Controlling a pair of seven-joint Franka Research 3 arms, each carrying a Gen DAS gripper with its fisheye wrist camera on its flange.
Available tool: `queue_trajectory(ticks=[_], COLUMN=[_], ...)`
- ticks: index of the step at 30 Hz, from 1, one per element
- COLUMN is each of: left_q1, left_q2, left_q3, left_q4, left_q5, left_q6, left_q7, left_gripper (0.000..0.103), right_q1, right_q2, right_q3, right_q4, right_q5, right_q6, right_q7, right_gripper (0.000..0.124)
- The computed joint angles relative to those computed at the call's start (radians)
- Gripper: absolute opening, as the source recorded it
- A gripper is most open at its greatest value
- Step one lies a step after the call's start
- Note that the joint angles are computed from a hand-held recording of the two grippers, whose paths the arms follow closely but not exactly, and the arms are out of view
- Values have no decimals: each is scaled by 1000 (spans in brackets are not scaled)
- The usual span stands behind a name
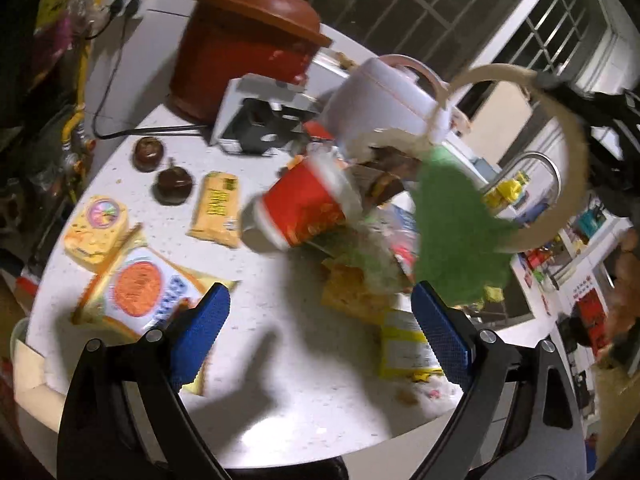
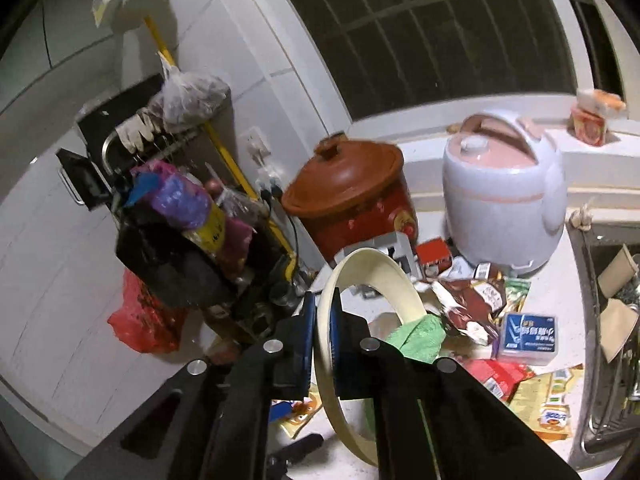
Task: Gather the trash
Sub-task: 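Grasp the cream ring with green cloth with the right tool while the left tool grasps a red cup, then carry ring, cloth and cup down into the black trash bag and release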
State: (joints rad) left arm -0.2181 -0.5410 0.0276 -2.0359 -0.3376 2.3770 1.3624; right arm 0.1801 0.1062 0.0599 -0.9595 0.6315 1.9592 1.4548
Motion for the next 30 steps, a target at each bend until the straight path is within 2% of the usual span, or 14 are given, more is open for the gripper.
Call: queue_trajectory(ticks=[2,6,9,11,13,15,16,18,19,20,22,26,30], left_q1=[30,47,78,116,127,129,132,136,134,133,126,119,116], left_q2=[11,96,207,269,314,335,335,313,304,295,275,267,249], left_q3=[-5,8,-26,-64,-69,-72,-76,-80,-74,-71,-49,-38,-42], left_q4=[10,85,195,258,298,306,302,269,261,251,236,245,246], left_q5=[36,35,92,163,151,120,112,96,69,51,-17,-67,-78], left_q6=[-23,-41,-77,-114,-151,-154,-150,-106,-99,-87,-63,-67,-44], left_q7=[-23,-24,-22,-74,-84,-50,-40,-20,-8,-4,20,63,67], left_gripper=[90,90,90,90,89,68,66,55,47,34,22,14,12], right_q1=[-12,-29,-39,-47,-54,-58,-60,-64,-64,-65,-64,-59,-57], right_q2=[9,35,50,41,19,1,-6,-27,-37,-45,-53,-62,-65], right_q3=[-4,-6,-4,-3,-5,-11,-14,-22,-26,-30,-36,-42,-44], right_q4=[34,122,168,160,127,94,80,39,23,7,-10,-30,-35], right_q5=[23,17,3,6,12,18,22,32,36,42,47,56,67], right_q6=[-16,-47,-66,-66,-58,-52,-49,-39,-34,-29,-22,-9,-6], right_q7=[0,-4,1,1,-5,-6,-6,-8,-9,-11,-11,-9,-18], right_gripper=[8,8,8,8,8,8,8,8,8,8,8,8,8])
